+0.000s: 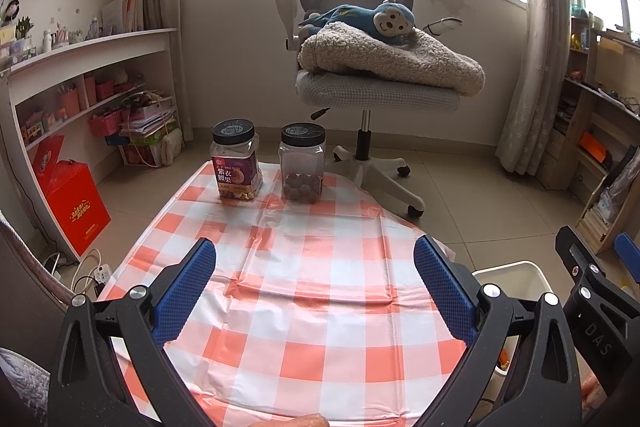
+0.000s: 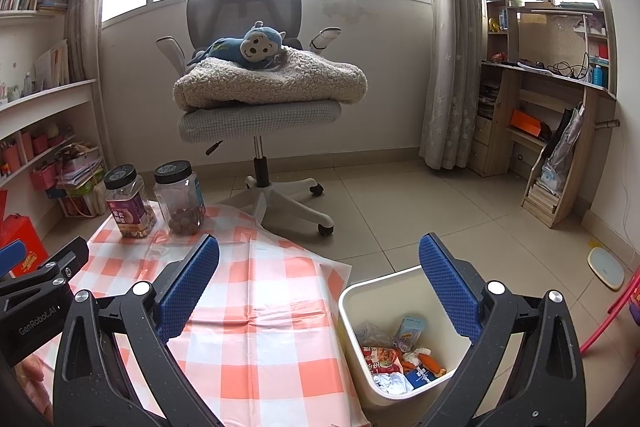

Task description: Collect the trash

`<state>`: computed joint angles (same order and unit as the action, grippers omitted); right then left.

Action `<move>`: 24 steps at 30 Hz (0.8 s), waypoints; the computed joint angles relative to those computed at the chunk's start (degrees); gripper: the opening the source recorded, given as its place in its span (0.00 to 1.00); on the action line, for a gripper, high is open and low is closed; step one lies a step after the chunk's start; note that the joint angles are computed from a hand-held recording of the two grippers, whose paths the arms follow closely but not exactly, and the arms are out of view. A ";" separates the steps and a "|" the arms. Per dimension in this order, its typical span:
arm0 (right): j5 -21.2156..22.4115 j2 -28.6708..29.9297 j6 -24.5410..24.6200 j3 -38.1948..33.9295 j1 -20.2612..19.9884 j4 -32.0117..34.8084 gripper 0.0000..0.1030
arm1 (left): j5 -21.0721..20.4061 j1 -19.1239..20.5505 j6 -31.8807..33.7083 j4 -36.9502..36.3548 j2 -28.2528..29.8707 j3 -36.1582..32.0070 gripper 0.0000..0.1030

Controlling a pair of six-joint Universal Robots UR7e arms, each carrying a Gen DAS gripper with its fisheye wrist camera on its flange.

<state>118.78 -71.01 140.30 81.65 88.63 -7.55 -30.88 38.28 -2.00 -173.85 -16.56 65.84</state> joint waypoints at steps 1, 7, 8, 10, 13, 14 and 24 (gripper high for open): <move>-0.03 0.02 -0.04 0.06 0.00 -0.09 0.93 | -0.09 0.02 -0.02 0.05 -0.01 0.01 0.94; 0.13 0.13 0.17 -0.06 0.04 0.14 0.93 | -0.16 0.01 -0.16 0.09 -0.09 0.13 0.94; 0.17 0.16 0.12 -0.14 0.05 0.14 0.93 | -0.10 0.00 -0.14 0.13 -0.07 0.10 0.94; 0.20 0.13 0.09 -0.07 0.05 0.07 0.93 | -0.27 0.04 -0.28 0.27 -0.11 0.14 0.94; 0.23 0.23 0.02 -0.27 0.04 0.28 0.93 | -0.89 0.16 -1.05 0.78 -0.29 0.20 0.94; 0.28 0.28 -0.03 -0.34 0.00 0.36 0.93 | -0.98 0.24 -1.08 0.88 -0.31 0.18 0.94; 0.73 0.62 0.95 -0.89 -0.21 1.12 0.93 | -2.26 0.12 3.68 -3.39 0.01 0.64 0.93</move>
<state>119.51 -70.40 141.25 80.76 88.42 -6.44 -33.14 38.40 1.68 -177.24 -16.55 66.48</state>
